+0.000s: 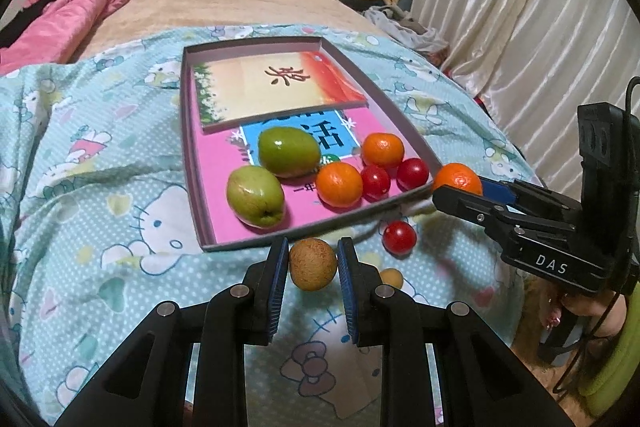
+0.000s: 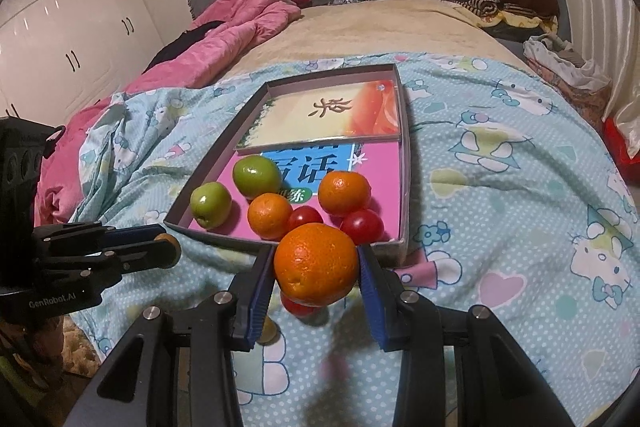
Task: Organize fruits
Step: 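Lift the kiwi with the left tool while the right tool carries the orange toward the tray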
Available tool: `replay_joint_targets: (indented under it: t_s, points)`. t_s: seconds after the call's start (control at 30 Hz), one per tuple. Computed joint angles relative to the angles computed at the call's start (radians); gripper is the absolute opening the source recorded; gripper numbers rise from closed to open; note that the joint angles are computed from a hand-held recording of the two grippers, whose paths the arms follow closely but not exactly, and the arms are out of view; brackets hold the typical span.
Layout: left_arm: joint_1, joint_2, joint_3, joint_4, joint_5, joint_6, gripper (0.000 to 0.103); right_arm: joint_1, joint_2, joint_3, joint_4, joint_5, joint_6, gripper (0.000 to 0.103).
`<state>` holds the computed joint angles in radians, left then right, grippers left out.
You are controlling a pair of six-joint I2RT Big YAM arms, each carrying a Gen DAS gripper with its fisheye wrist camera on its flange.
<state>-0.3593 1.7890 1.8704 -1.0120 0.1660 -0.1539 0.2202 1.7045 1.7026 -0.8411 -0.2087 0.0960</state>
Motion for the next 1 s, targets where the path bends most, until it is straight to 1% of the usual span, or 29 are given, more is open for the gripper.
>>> replay_joint_targets:
  t_s: [0.33,0.6,0.9,1.0]
  points:
    - [0.000,0.001,0.014,0.008,-0.022,0.008,0.026,0.000,0.003,0.007,0.016,0.015,0.005,0.041]
    - [0.002,0.003,0.033,0.016,-0.032,0.002,0.026,0.004,0.001,0.010,0.046,0.031,-0.003,0.041]
    - [0.000,0.029,0.088,0.023,-0.048,-0.018,0.026,0.010,0.007,0.024,0.079,0.053,-0.013,0.041]
    - [-0.005,0.041,0.109,0.030,-0.071,-0.019,0.026,0.011,0.008,0.028,0.096,0.057,-0.017,0.041]
